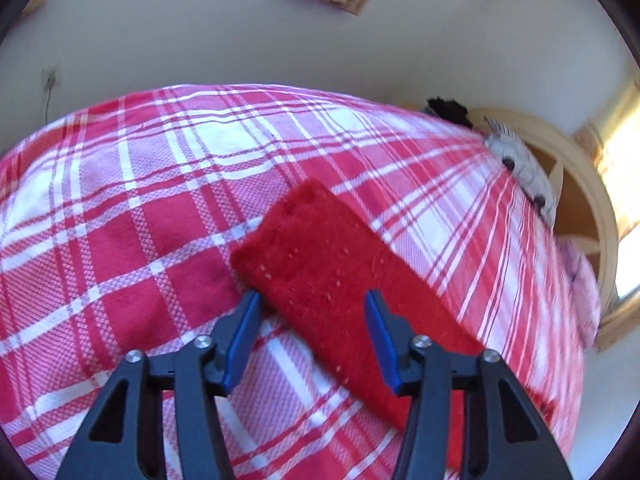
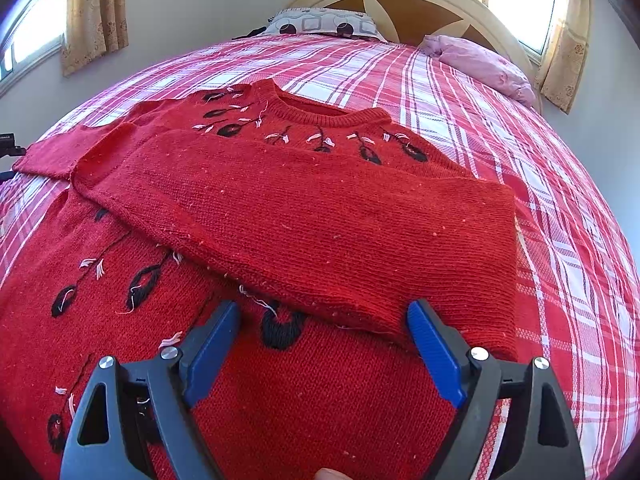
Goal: Fold small clothes
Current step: 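Move the left gripper to the other sleeve cuff and grasp it, then lift and fold the held sleeve across the sweater body with the left gripper, release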
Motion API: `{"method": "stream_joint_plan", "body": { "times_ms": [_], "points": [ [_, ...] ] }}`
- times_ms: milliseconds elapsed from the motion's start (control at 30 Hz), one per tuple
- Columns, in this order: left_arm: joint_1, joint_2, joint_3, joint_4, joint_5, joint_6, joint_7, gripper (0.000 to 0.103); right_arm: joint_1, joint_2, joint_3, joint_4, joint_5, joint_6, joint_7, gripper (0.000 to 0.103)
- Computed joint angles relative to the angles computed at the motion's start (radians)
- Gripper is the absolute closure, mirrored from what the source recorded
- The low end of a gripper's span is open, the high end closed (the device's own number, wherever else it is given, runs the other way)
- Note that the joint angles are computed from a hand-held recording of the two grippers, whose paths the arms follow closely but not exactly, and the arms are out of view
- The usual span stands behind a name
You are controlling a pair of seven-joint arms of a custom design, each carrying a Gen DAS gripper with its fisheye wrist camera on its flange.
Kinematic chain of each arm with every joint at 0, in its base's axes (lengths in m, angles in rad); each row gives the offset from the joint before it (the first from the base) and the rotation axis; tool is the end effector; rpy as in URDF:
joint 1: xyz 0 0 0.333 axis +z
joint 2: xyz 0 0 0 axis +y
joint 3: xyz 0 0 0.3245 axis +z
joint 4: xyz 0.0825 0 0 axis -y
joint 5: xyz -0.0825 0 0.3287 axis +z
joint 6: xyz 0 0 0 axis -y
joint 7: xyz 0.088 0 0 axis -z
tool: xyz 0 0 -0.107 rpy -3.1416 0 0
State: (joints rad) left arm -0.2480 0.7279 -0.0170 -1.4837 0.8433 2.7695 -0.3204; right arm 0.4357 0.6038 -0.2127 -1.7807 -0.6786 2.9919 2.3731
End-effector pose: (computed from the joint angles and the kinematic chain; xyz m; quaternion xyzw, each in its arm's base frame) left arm 0.6806 -0.2148 0.3347 -0.8878 0.2978 -0.3121 0.1604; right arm 0.6264 0.2119 0.3243 -0.7110 0.6181 -0.2621 0.2091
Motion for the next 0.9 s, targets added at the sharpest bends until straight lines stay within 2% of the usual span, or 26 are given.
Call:
{"method": "stream_joint_plan", "body": {
  "times_ms": [133,200,233,267,300,500,700,900],
  "points": [
    [-0.021,0.003,0.036,0.000,0.033,0.011,-0.071,0.056,0.001,0.001,-0.001,0.001,0.001,-0.001,-0.001,0.017],
    [-0.032,0.005,0.049,0.004,0.054,0.003,-0.095,0.064,0.002,0.000,-0.002,-0.001,0.001,0.001,0.000,0.017],
    [-0.035,0.007,0.053,0.006,0.064,-0.004,-0.100,0.075,0.002,0.001,-0.002,0.001,0.001,0.000,0.000,0.017],
    [-0.030,0.012,0.050,0.011,0.070,-0.003,-0.093,0.091,0.002,0.001,-0.002,0.001,0.001,0.000,0.000,0.017],
    [-0.015,0.019,0.036,0.016,0.065,0.008,-0.071,0.093,0.002,0.000,-0.003,-0.001,0.000,0.001,0.000,0.017],
    [-0.013,0.015,0.057,-0.004,0.106,0.079,-0.107,0.098,0.005,0.000,-0.006,-0.001,-0.001,0.002,0.002,0.017],
    [-0.029,0.025,0.053,0.038,0.124,0.055,-0.052,0.098,0.005,0.001,-0.006,0.000,-0.003,0.003,0.004,0.017],
    [-0.064,0.046,0.057,0.116,0.146,0.097,-0.029,0.099,0.005,0.001,-0.007,-0.001,-0.004,0.004,0.005,0.017]
  ]
}}
